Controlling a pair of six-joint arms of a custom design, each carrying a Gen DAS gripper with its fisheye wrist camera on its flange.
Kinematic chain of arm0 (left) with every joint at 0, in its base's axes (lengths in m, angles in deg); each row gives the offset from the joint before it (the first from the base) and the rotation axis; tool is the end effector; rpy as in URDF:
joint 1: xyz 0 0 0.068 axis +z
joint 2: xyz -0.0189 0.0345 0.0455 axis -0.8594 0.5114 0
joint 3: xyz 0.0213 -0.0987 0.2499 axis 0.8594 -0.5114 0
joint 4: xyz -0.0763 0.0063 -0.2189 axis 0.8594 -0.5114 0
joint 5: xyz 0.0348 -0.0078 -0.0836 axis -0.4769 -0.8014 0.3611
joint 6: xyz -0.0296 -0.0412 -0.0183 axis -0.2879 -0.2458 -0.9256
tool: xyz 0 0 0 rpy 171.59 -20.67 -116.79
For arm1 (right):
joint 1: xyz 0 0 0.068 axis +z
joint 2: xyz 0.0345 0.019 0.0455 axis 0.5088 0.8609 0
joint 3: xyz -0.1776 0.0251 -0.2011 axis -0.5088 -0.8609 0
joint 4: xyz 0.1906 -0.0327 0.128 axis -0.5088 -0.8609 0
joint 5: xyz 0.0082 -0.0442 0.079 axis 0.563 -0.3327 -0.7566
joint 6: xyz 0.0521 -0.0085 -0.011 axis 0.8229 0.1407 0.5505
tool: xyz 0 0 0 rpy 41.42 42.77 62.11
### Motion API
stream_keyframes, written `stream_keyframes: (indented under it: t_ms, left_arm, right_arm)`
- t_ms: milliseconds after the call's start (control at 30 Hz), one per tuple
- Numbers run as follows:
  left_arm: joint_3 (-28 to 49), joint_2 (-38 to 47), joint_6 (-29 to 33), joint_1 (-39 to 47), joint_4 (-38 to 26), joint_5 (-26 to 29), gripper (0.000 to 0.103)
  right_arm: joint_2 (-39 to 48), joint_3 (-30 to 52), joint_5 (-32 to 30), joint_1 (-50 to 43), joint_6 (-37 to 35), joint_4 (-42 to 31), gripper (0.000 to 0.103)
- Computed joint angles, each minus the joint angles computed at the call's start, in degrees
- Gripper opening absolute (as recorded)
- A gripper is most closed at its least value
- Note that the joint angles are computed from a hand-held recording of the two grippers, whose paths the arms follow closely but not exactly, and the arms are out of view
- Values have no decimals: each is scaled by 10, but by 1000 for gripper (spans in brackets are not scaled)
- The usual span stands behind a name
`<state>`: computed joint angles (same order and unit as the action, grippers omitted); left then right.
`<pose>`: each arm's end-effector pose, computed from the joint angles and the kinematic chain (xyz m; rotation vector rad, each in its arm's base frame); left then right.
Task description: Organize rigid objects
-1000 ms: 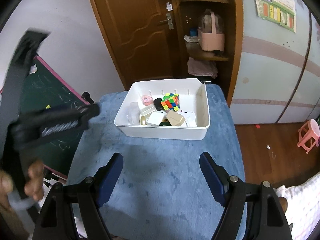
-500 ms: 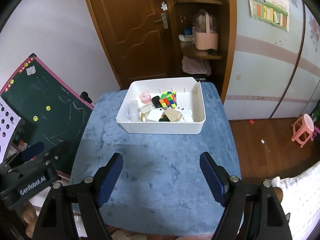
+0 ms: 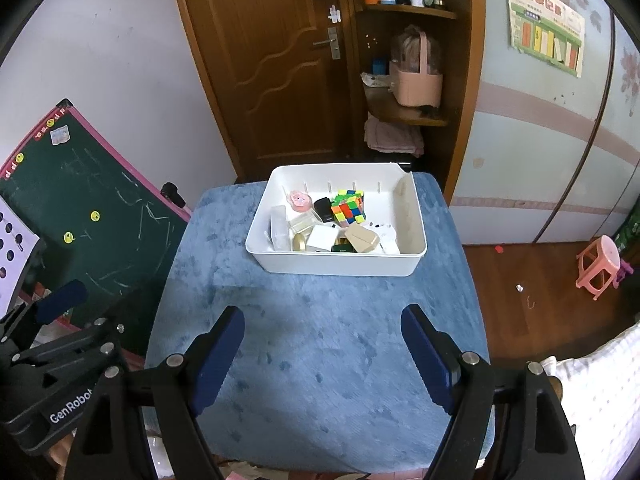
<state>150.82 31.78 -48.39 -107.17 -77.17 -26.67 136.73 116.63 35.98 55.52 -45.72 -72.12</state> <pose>0.2378 -0.2340 0.3449 -0.2264 2.4576 0.1340 0.2592 0.1183 0.3459 -0.1927 2.4719 0.2282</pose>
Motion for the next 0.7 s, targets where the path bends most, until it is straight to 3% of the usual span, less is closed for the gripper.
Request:
stream_keyframes:
  t_ms: [700]
  left_arm:
    - [-77,-42,40,32,68,44,85]
  right_arm:
    - [34,44,58,47,45,-28,81]
